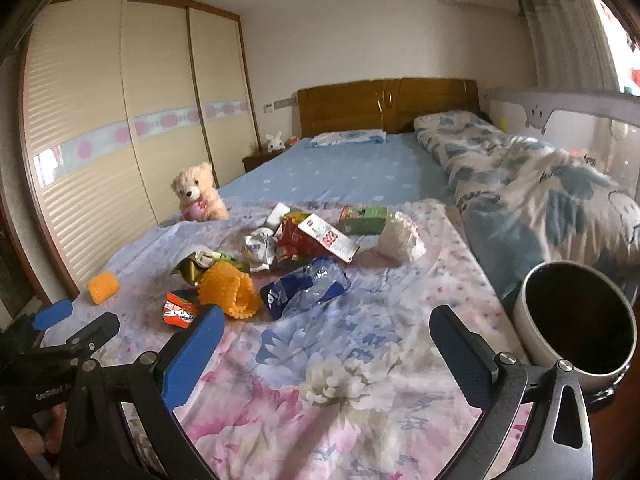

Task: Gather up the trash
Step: 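Grasp the orange wrapper with the left tool while the right tool grasps the clear plastic bag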

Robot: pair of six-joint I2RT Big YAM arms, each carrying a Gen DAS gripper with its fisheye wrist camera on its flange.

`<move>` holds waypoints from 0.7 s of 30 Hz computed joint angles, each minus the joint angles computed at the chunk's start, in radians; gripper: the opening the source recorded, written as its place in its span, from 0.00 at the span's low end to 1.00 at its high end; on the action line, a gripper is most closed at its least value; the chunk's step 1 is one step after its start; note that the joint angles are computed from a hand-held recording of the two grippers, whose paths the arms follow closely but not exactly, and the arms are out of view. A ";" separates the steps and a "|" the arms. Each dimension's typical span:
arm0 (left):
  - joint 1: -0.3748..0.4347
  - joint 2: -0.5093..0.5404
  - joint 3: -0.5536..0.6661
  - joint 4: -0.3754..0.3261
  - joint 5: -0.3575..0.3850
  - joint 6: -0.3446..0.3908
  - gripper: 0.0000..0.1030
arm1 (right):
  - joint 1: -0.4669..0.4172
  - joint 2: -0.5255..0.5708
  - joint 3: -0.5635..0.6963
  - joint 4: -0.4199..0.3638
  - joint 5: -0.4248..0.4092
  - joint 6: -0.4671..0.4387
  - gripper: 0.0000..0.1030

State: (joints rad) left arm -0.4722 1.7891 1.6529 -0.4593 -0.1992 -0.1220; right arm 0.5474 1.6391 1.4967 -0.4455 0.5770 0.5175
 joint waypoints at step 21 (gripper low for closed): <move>0.061 0.249 0.355 -0.293 0.113 -0.076 1.00 | -0.107 0.215 0.253 -0.154 -0.238 0.129 0.99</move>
State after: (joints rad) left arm -0.4117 2.0382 2.0080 -0.7522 -0.0863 -0.1984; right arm 0.4403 1.8537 1.7502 -0.5995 0.3392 0.6464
